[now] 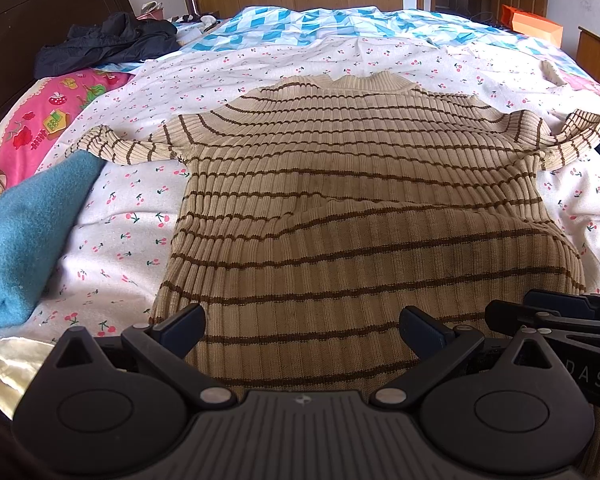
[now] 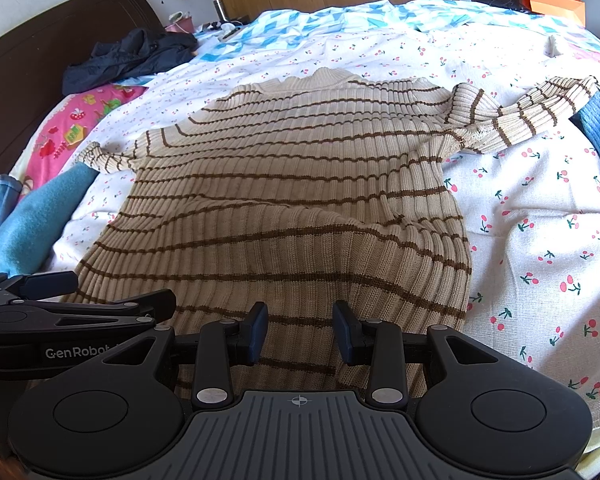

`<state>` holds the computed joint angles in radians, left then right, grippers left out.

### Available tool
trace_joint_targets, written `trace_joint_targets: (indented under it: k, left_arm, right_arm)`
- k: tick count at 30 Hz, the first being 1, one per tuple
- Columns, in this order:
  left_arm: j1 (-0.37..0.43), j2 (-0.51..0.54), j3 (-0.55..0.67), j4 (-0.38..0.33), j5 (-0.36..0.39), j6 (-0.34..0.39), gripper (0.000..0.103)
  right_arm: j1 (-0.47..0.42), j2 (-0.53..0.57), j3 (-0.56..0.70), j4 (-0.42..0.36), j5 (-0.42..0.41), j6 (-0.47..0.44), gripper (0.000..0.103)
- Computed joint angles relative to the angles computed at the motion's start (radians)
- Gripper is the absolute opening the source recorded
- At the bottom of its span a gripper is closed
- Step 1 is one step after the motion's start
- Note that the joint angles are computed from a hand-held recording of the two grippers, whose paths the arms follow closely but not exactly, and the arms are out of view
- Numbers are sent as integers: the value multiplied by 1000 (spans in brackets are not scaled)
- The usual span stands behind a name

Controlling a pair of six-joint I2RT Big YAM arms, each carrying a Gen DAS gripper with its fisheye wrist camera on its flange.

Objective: Fold small clothes

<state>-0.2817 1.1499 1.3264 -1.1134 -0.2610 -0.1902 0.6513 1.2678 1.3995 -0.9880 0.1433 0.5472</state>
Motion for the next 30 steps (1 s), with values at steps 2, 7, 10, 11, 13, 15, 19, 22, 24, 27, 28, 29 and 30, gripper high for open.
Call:
trace_joint_targets:
  k: [2,7,10,11,13,15,19,22,24,27,28,29,30]
  left_arm:
    - [0,1,1,0,0,0,103]
    - [1,1,2,-1,0,1,103]
    - [1,0,1,0,0,1,103]
    - [1,0,1,0,0,1,103]
    - [1,0,1,0,0,1,103]
    - [1,-1,0,0,-1,1,103]
    - [1,-1,1,-1,-1,1,103]
    - [1,-1,2,-2,-3,1,103]
    - [2,-2,3,-5,1,-1,103]
    - [0,-1,8,-10,-2,-1,103]
    - [-2,-1,8,-10,-5,-1,103]
    - [-3,0,9,-10,-6,-2,103]
    - [-3,-1,10,-11,-7,-3,103]
  right_arm:
    - [0,0,0,0,0,0,36]
    - [1,-1,0,1,1,0,36]
    - [1,-1,0,0,1,-1,36]
    - [1,-1,0,0,1,-1,36]
    - [1,-1,0,0,2,0,36]
    - [2,-1,0,1,3,-1,36]
    - [2,-2,-1,1,3,-2,36]
    - [2,-2,-1,2,4,-5,36]
    - [3,-3,-2,1,5,-6,36]
    - [3,-4,-2,0,8,-9,36]
    - [3,-5,-3,0,8,-10,36]
    - [2,-6,-3,0,7,-11,36]
    - [2,-6,-4,1,8,-12,36]
